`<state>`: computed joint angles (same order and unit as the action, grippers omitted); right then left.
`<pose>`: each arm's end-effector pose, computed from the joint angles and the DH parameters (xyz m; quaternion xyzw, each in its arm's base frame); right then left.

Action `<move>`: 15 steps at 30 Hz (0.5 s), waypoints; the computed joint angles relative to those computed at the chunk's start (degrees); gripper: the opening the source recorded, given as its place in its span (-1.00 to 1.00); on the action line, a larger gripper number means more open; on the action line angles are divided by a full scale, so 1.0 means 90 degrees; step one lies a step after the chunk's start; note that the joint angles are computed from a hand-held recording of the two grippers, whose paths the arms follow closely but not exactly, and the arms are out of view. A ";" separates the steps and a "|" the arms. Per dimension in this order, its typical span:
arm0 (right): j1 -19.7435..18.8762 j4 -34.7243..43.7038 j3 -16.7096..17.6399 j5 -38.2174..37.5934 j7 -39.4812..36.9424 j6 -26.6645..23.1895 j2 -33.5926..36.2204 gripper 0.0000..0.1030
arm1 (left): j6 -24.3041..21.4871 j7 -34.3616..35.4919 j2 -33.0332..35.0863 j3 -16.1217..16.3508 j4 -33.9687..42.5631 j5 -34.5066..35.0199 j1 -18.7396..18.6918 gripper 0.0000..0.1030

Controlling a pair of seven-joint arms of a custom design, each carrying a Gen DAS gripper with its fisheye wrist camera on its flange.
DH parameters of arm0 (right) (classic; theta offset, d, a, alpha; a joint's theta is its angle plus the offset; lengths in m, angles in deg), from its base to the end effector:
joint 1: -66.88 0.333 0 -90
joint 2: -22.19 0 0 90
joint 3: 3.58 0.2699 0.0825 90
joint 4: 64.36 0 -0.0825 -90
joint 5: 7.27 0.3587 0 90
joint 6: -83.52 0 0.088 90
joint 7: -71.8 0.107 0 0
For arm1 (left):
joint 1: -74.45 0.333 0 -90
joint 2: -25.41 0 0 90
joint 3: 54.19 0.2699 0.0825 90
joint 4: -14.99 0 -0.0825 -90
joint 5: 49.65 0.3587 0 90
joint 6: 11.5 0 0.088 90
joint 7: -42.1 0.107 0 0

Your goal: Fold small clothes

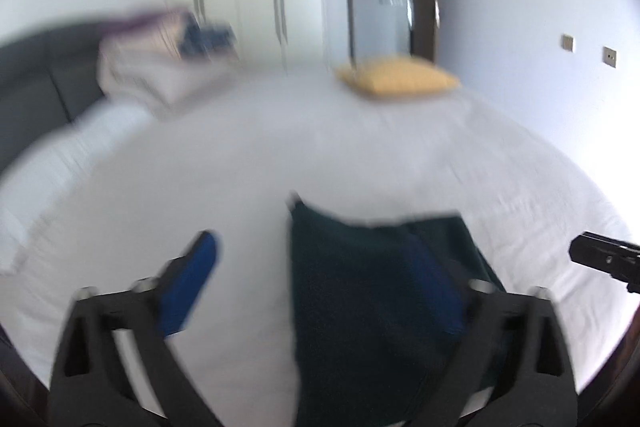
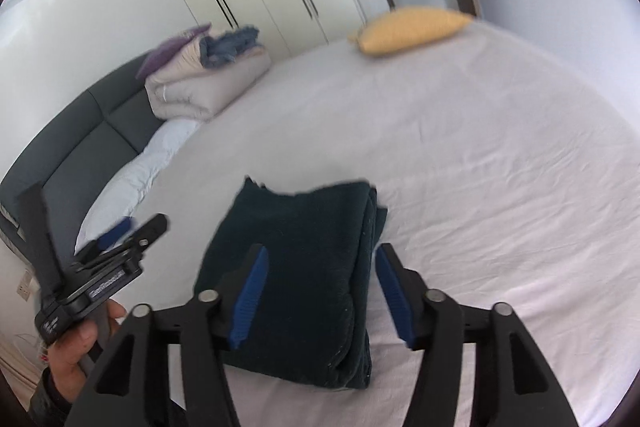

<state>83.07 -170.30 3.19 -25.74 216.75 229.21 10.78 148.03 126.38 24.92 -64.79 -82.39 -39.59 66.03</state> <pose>0.4844 0.2166 0.6677 -0.5050 0.7365 -0.1935 0.4063 0.5471 -0.1975 0.6707 -0.4851 0.7013 -0.3985 0.3377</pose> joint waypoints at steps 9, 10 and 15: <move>-0.0612 -0.0297 0.0926 -0.3001 0.2243 -0.0157 -0.0936 1.00 | 0.1256 -0.0764 -0.1889 0.0209 -0.1771 0.0484 -0.0018 1.00; -0.0638 -0.0303 0.0991 -0.3197 0.2345 -0.0207 -0.0998 1.00 | 0.1276 -0.0775 -0.2022 0.0173 -0.1892 0.0322 0.0038 1.00; -0.0574 -0.0511 0.0979 -0.3397 0.2444 -0.0056 -0.1240 1.00 | 0.0617 -0.0300 -0.2489 0.0037 -0.2072 -0.0298 0.0180 1.00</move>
